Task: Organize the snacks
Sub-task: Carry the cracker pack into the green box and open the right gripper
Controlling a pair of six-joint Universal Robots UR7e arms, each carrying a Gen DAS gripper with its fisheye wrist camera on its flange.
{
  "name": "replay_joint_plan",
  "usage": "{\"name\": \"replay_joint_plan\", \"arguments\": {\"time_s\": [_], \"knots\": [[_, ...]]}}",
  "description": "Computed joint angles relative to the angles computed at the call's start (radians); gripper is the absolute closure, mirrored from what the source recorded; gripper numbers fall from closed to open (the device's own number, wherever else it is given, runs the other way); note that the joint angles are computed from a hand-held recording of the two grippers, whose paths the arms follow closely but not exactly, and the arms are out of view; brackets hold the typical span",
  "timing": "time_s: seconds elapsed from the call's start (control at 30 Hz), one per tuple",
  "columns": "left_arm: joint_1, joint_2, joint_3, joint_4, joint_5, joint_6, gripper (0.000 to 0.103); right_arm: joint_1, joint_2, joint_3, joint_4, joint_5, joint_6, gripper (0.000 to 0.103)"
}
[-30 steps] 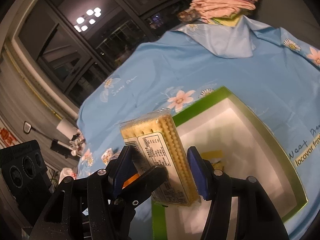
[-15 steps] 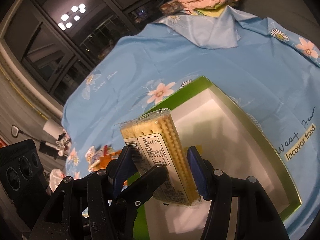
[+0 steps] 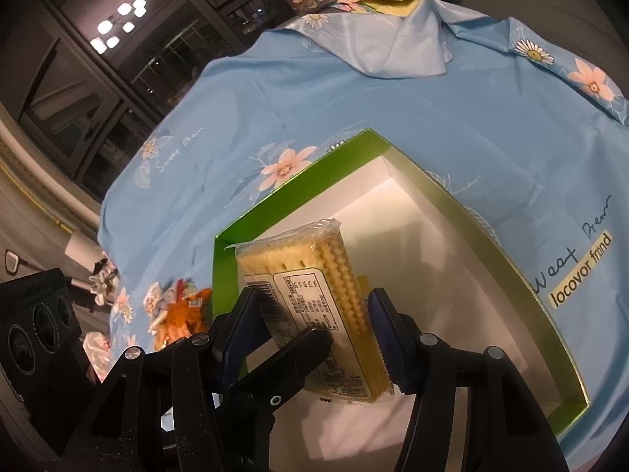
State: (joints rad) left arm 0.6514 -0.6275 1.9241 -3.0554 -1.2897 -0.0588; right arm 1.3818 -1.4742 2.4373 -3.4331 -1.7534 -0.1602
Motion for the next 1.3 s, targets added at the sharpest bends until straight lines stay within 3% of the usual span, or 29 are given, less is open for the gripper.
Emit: {"name": "replay_joint_plan", "arguments": {"time_s": [1.3], "knots": [[0.023, 0.043, -0.083, 0.198, -0.035, -0.082, 0.069, 0.004, 0.036, -0.042, 0.069, -0.135, 0.036, 0.042]]}}
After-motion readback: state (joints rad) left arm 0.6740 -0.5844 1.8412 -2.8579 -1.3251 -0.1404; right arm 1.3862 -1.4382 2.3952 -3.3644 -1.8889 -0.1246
